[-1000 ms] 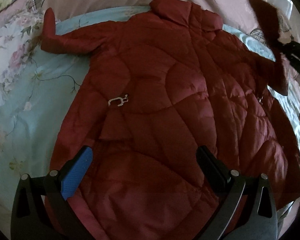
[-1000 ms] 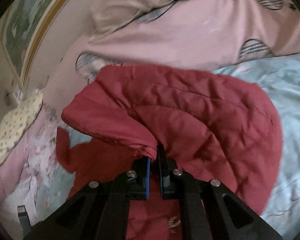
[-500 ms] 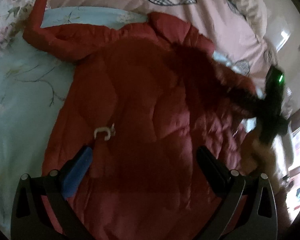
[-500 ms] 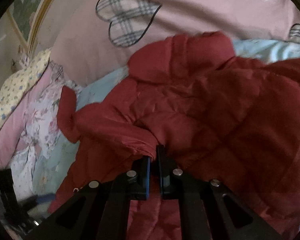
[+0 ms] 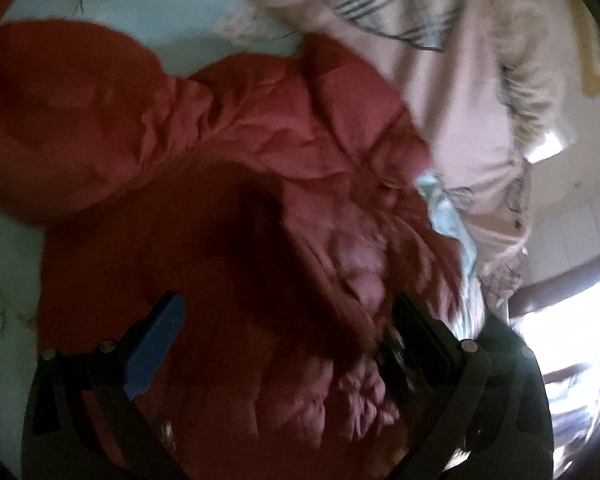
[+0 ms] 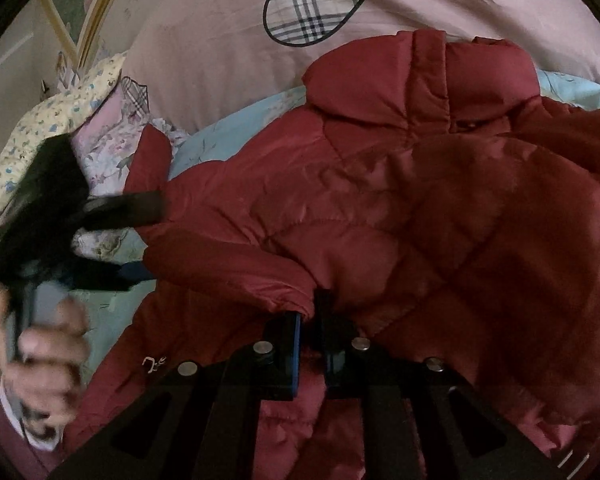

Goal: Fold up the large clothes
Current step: 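Fold the held sleeve across the coat body with the right gripper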

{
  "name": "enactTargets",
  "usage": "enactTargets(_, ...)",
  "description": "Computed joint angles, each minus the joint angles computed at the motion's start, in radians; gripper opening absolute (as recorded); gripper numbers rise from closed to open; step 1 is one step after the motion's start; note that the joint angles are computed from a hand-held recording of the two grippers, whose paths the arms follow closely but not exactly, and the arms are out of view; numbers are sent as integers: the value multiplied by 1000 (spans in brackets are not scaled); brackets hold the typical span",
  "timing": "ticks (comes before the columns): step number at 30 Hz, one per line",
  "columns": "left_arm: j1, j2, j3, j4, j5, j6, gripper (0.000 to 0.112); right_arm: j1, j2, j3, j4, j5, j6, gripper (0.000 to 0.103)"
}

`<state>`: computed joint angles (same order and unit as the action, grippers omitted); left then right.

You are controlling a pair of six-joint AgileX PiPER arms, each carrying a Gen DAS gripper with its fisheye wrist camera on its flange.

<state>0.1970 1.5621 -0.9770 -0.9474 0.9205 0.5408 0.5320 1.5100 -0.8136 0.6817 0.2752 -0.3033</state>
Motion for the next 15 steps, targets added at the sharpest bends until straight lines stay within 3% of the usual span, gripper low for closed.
enactTargets(1,-6,46,-26,-22,-1,-6,97,2,3,-2,-7,0,6,11)
enactTargets(3,-7,92,-46,-59,11,12,75,-2,1,2,-5,1,1,12)
enactTargets(5,-24,124,-74,-65,19,20,20,-1,4,1,-19,3,22,13)
enactTargets(8,-53,134,-97,-35,-7,10,13,-14,-14,17,-20,20,35,16)
enactTargets(10,-79,104,-97,19,-63,-6,12,-47,-54,53,90,45,-67,22)
enactTargets(11,-101,79,-98,86,-115,-36,10,-62,-84,74,105,52,-76,27)
enactTargets(15,-193,-10,-77,426,-316,-221,10,-165,-225,136,-7,79,38,28)
